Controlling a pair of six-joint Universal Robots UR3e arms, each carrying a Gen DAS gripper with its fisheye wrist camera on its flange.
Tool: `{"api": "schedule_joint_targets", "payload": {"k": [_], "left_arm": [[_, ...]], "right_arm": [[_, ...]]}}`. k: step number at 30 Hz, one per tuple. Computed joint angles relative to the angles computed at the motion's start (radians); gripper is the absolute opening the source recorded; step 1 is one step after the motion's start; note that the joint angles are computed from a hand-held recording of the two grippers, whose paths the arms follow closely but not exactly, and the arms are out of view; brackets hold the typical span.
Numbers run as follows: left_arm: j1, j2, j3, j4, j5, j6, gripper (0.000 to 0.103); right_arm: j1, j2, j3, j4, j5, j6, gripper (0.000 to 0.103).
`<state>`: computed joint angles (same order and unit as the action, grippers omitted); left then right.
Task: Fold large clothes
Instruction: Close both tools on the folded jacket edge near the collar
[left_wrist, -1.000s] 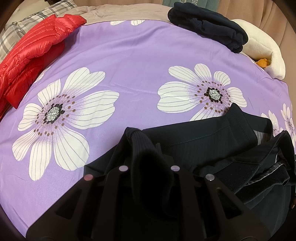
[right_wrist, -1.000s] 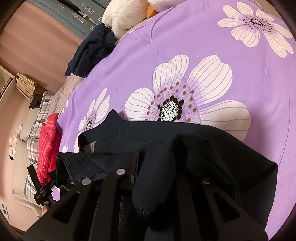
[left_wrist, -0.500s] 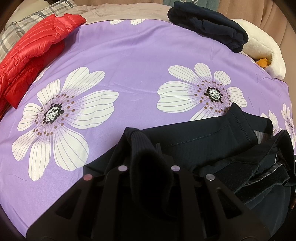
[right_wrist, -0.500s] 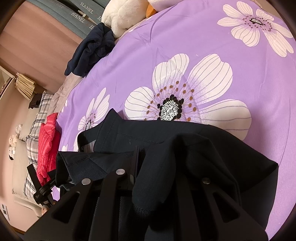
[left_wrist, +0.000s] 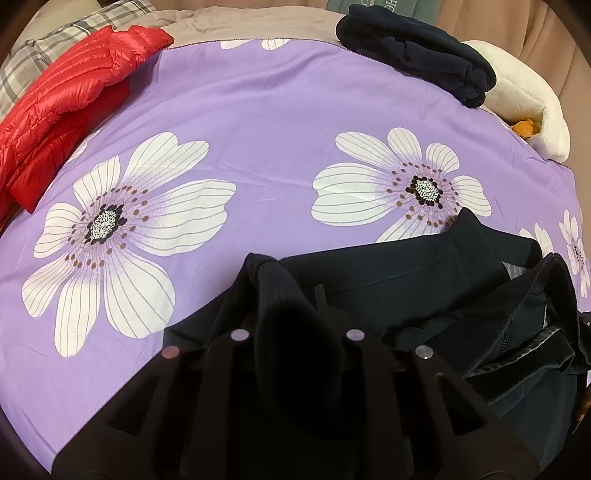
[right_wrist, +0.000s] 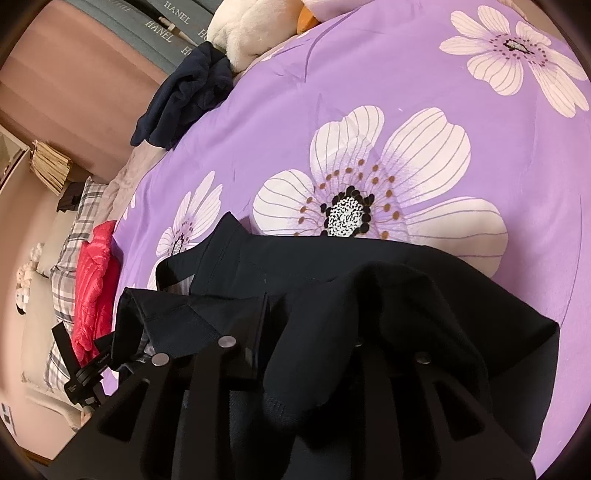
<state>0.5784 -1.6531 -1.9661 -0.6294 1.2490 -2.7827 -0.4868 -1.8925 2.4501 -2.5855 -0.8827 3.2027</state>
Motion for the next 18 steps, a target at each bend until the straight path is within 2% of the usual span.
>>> {"api": "schedule_joint_targets", "payload": {"k": [1,4,8,18], "left_arm": [[0.002,0.001,0.001,-0.004,-0.005,0.001,0.022],[0.006,0.015,-0.008,-0.009,-0.032,0.012,0.049],[-0.029,0.017,-0.019,0.036,0.008,0.010,0.049],[-0.015,0.012,-0.002,0.006,-0.007,0.014,0.050]], "right_arm": [[0.000,-0.006,0.006,0.001,0.000,-0.001,0.025],[0.001,-0.012,0.005,0.008,0.000,0.000,0.026],[0.016,-0.002,-0.002,-0.003,-0.011,0.015,0.026],[0.021,-0.008,0.002,-0.002,-0.009,0.027,0.026]]}}
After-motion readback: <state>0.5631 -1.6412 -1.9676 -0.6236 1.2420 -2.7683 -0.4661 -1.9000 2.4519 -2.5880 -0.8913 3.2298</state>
